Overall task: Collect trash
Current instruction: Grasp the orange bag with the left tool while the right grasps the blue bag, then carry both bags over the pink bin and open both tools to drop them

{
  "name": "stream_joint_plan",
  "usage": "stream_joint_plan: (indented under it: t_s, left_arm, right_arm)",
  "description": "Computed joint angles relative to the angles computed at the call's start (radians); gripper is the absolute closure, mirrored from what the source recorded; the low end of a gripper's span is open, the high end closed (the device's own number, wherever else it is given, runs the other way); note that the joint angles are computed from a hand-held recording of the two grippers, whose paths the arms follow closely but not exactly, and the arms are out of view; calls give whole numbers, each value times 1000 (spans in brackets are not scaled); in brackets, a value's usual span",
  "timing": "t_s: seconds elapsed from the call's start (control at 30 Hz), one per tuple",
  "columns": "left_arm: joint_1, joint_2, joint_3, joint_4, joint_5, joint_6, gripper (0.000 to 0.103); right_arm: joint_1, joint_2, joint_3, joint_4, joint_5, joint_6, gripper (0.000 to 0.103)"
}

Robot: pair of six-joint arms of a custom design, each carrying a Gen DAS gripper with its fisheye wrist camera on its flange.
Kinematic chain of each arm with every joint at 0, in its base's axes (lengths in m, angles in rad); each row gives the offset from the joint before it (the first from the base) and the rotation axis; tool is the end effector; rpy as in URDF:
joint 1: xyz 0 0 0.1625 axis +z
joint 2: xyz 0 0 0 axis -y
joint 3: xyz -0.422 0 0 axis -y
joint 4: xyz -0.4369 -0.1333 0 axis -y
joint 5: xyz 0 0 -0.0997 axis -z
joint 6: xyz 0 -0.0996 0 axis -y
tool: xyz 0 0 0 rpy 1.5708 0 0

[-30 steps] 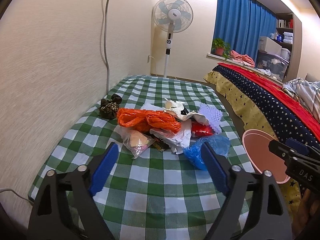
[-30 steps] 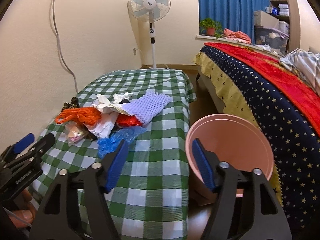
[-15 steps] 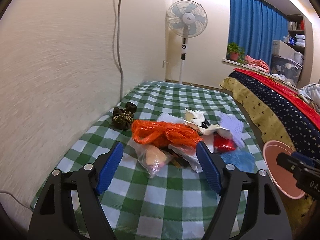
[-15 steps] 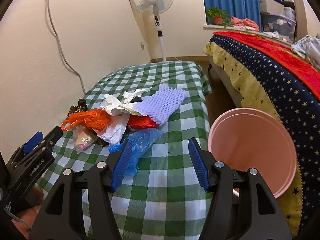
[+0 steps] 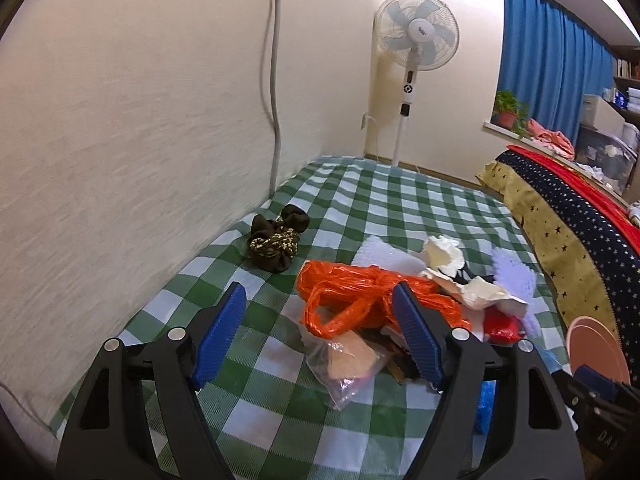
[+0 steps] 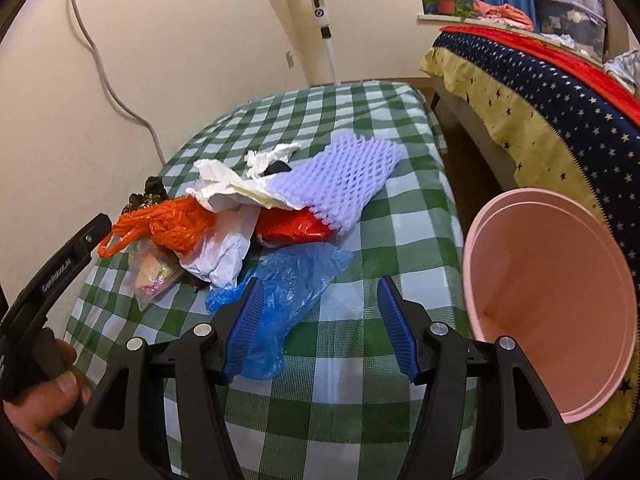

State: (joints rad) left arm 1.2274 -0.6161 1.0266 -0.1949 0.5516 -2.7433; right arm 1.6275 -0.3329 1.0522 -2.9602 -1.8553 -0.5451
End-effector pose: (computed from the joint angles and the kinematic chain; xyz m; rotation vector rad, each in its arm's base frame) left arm -0.0554 -0.8029 0.1234 -0.0978 1.8883 -1.3608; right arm 0.1542 -0.8576 -0.0005 0.6471 -2.5228 0.7888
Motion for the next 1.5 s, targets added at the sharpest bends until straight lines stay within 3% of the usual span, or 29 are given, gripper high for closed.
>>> stream_joint_plan:
  t_s: [0.1,0.3,0.47,0.5,0.6,0.7,1.2,1.5]
  left_arm:
    - [8,19,-35,28,-5,-5,32]
    - [24,67,-126,173,12,-96,55]
    - [22,65,-127,201,51,-116,76]
    - [21,63,-124,202,56,-118,81]
    - [15,48,-102,189,69,-121,94]
    - [8,25,-69,164,86,-120,96]
    - [-55,-101,131,-17,146,0,98]
    - [-90,-126,179,6,191,-5,98]
  right_arm:
    - [-1,12,-25,36,-16,19,44]
    - [-7,21,-50,98,-16,34,66]
    - [-10,9,-42,124,9,26,99]
    - [-9,7,-38,118,13,22,101]
    - [-6,-8,-14,79,33,-2,102]
    - [-1,-27,16,35,51,-26,103]
    - [14,-137,157,-161,92,-88,103]
    - [11,-205,240,-268,74,-101,103]
